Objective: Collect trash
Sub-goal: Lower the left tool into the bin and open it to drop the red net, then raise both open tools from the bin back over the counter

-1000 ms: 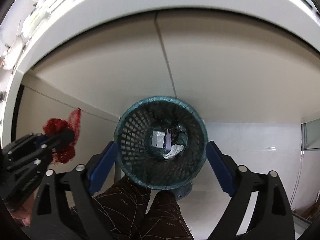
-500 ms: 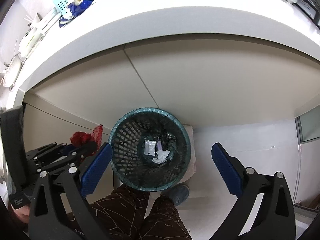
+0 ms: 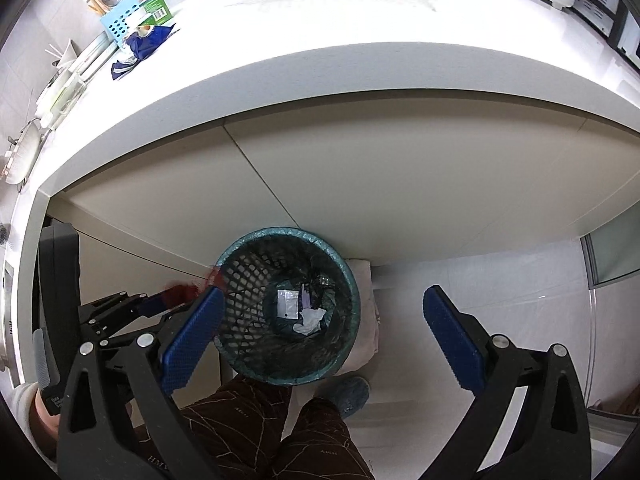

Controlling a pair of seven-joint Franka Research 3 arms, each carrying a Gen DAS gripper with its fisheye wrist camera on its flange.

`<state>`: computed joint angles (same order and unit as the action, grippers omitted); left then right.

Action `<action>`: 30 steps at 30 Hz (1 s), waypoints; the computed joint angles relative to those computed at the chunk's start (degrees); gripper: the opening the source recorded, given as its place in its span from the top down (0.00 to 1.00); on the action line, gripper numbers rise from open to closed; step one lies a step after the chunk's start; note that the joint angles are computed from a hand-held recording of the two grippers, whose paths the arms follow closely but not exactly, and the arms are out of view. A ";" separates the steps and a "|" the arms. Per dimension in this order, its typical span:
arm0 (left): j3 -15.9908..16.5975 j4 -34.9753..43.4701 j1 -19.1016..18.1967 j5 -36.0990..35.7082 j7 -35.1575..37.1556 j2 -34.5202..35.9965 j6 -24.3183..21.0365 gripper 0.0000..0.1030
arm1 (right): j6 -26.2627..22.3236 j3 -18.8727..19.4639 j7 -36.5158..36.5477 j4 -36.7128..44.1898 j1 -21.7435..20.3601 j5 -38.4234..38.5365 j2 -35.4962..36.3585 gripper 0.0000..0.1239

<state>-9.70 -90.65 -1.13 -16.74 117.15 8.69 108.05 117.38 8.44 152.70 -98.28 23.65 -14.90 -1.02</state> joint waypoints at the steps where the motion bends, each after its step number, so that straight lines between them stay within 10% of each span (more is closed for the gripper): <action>1: -0.01 -0.09 -0.03 0.05 -0.16 -0.02 0.21 0.59 | 0.02 -0.01 -0.09 -0.07 0.00 0.04 -0.01 0.23; 17: 0.66 -1.51 0.45 -2.71 1.26 -2.89 5.64 0.09 | 1.26 -0.13 -0.56 -0.53 -0.36 -0.13 -0.48 0.23; 30: 0.98 13.88 2.64 -4.92 -1.45 1.44 0.68 0.06 | 0.28 -0.69 -3.30 7.14 -0.30 -4.23 1.84 0.23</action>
<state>-8.72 -76.77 1.50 -21.66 115.70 10.13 108.73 117.65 7.74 149.40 -91.14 23.35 -19.13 0.82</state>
